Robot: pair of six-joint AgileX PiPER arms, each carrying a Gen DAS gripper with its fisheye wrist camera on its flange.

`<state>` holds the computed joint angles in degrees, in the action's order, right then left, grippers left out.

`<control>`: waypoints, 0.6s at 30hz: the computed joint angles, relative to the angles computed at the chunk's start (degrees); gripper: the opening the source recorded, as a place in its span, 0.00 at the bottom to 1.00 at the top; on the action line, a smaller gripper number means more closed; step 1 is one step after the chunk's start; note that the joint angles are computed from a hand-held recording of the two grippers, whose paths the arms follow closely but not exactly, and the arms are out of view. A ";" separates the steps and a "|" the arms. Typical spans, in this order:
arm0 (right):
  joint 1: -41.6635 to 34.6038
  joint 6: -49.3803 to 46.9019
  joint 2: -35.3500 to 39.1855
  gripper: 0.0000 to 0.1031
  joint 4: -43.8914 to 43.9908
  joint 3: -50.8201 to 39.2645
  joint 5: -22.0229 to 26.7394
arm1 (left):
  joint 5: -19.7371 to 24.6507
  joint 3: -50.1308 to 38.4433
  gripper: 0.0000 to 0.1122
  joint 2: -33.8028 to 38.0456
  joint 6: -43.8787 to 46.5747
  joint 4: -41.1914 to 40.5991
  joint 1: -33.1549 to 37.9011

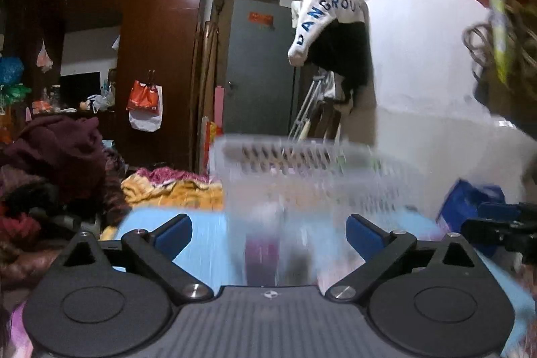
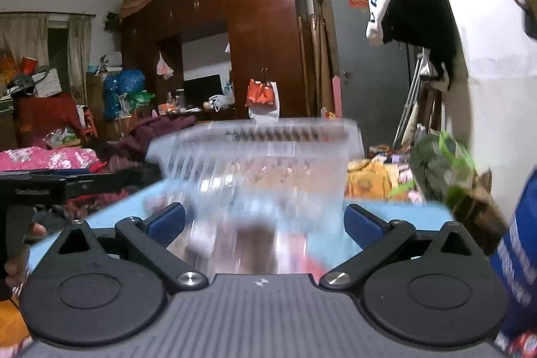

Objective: Organize objects

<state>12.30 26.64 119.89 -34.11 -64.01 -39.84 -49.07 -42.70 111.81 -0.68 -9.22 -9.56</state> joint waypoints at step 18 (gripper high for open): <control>1.09 3.93 6.21 0.61 2.34 0.56 -4.91 | -19.39 9.74 0.88 11.59 -0.46 -1.62 -4.80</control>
<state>13.39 30.57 126.10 -31.77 -63.46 -44.75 -68.46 -32.95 123.40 -1.15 -10.84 -14.37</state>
